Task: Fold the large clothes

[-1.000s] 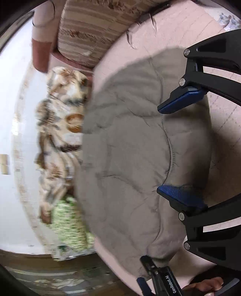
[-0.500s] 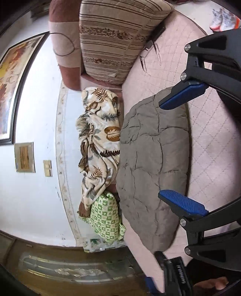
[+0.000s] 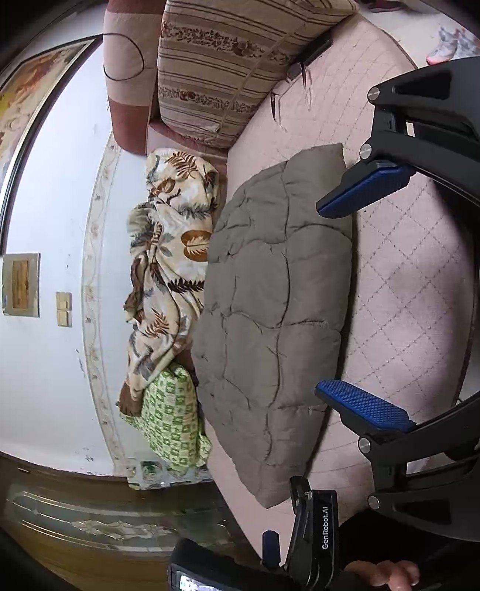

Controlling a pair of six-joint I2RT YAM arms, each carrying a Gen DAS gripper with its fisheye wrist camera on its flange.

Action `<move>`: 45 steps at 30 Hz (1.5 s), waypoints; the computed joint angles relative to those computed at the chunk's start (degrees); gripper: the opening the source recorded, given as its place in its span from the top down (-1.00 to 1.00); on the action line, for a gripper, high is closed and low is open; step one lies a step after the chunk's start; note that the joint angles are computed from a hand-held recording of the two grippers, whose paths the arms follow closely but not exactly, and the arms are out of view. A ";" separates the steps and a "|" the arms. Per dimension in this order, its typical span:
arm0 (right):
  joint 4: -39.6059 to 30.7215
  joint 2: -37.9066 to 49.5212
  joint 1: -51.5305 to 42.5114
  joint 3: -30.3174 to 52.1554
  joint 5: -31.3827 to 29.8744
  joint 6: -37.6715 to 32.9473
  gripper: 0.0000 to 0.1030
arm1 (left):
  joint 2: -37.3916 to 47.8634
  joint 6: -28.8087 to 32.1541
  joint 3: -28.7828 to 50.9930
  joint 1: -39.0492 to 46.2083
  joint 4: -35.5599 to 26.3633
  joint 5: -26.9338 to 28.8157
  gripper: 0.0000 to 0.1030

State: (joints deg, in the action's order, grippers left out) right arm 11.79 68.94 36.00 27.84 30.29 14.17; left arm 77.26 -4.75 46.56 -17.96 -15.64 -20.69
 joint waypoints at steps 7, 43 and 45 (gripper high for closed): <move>-0.11 2.37 -0.63 1.10 -1.16 0.47 -0.79 | 0.83 0.09 0.03 1.14 0.33 1.38 -0.91; -1.17 2.79 -0.73 1.28 -1.06 1.36 -0.79 | 1.44 0.39 -0.49 0.35 0.87 0.53 -0.91; -1.29 2.50 -0.66 1.09 -0.97 1.49 -0.79 | 1.43 0.42 -0.57 0.32 0.92 0.41 -0.91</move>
